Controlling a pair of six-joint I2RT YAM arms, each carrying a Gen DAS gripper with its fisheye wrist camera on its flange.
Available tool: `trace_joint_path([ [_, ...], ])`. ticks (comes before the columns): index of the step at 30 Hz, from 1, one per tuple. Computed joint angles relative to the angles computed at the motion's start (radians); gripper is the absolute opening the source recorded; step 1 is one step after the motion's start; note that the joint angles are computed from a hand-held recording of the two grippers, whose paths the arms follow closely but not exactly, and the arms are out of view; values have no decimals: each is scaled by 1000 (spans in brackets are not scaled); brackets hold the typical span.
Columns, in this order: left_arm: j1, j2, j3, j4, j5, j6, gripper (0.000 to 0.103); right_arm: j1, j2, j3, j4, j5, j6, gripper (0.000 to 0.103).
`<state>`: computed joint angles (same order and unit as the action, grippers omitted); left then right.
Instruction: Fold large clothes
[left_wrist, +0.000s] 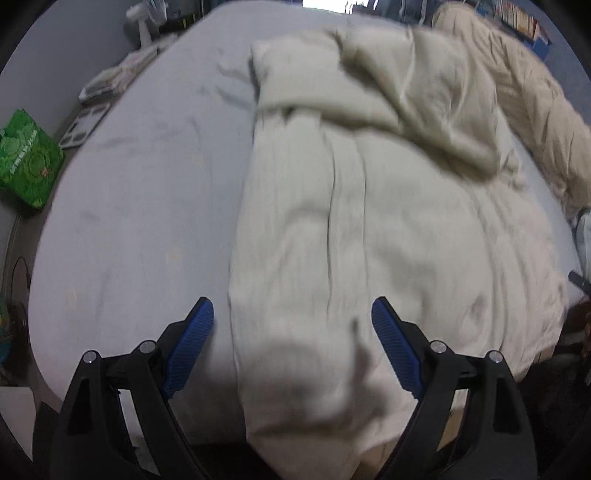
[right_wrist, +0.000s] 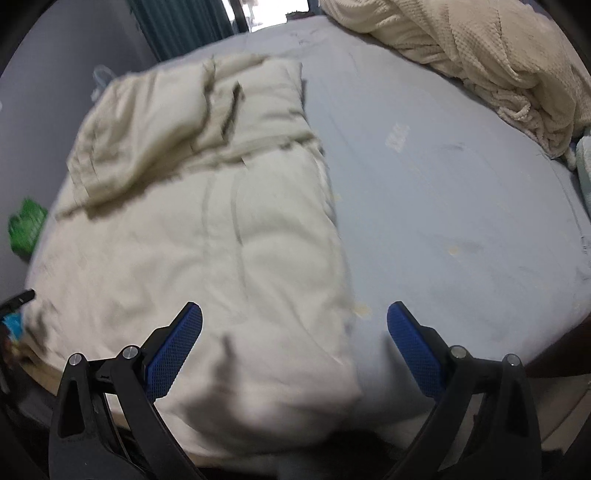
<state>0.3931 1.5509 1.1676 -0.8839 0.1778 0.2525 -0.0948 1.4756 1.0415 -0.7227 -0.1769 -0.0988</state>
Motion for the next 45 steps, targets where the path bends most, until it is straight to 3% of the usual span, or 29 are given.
trace_joint_path([
  [6,3,-86,-106,-46,13,37,83,-25,-35,-49,-77,-22,-49,96],
  [8,-14,-118,-135,-43,-23,44,83,-45,-31,-48,-115,-61,-53,96],
  [14,26,-108,-130,-124,-28,14,82,-128,21,-35,-185,-126,-57,96],
  [17,58,-86,-129,-173,8,22,70,-164,89,-15,-239,-198,-66,93],
  [23,65,-49,-116,-208,61,38,41,-110,107,-14,-245,-230,-78,60],
  [25,60,-57,-109,-212,65,45,29,-105,75,-21,-242,-240,-88,30],
  [27,61,-64,-84,-229,108,61,18,-86,3,-27,-231,-250,-103,15],
  [28,72,-71,-67,-246,124,80,15,-77,-33,-26,-225,-253,-112,12],
  [31,120,-74,20,-321,220,122,11,-54,-109,8,-235,-276,-118,10],
  [37,127,-21,295,-422,374,109,9,-90,-78,230,-283,-383,-90,9],
  [41,91,92,541,-430,437,31,9,-84,36,450,-289,-420,-38,9],
  [45,61,286,840,-425,462,-78,9,-10,227,702,-223,-368,99,9],
])
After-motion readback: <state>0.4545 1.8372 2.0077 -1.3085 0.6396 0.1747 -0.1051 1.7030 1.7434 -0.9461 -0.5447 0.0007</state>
